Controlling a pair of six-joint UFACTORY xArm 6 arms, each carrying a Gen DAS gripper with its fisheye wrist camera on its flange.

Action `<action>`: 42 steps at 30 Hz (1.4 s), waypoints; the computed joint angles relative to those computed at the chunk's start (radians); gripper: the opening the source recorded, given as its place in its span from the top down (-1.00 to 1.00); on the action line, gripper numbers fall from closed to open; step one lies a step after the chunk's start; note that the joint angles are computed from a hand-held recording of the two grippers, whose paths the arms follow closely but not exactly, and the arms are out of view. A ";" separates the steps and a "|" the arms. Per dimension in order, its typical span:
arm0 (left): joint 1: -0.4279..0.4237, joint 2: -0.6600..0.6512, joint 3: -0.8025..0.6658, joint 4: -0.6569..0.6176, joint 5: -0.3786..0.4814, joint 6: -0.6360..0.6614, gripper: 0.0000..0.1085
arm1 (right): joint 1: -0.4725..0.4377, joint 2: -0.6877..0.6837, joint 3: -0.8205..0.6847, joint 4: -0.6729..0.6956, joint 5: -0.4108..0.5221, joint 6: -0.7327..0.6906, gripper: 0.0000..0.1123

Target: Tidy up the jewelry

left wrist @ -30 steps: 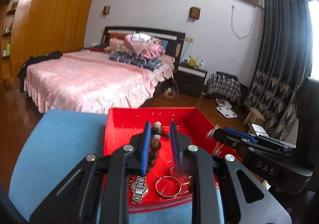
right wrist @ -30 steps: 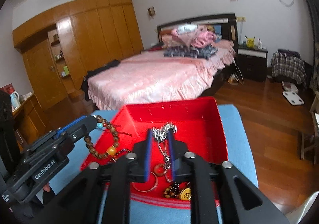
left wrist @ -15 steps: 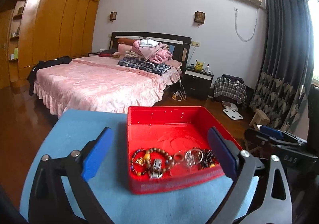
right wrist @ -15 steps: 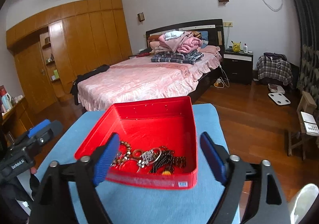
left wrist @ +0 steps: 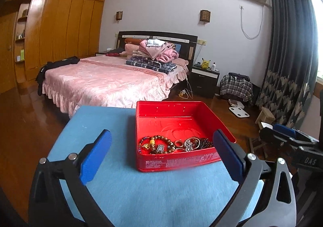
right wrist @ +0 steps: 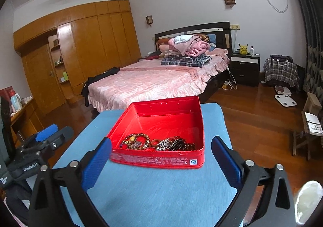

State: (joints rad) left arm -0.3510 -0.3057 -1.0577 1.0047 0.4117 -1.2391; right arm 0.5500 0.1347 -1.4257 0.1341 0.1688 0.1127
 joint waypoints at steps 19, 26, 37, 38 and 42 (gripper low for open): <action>-0.100 -0.098 0.006 0.069 0.133 -0.032 -0.79 | 0.009 -0.116 0.079 -0.070 -0.018 0.036 -0.72; -0.113 -0.109 0.005 0.080 0.151 -0.040 -0.79 | 0.013 -0.131 0.084 -0.076 -0.023 0.034 -0.72; -0.126 -0.113 -0.001 0.083 0.171 -0.034 -0.79 | 0.013 -0.139 0.090 -0.095 -0.026 0.046 -0.72; -0.126 -0.113 -0.002 0.082 0.172 -0.034 -0.79 | 0.013 -0.139 0.088 -0.098 -0.024 0.047 -0.72; -0.124 -0.116 0.003 0.080 0.170 -0.033 -0.79 | 0.016 -0.143 0.091 -0.100 -0.023 0.044 -0.72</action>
State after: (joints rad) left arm -0.4748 -0.4222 -1.0547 1.0851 0.5816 -1.2716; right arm 0.5663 -0.0082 -1.3344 0.0343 0.1455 0.1572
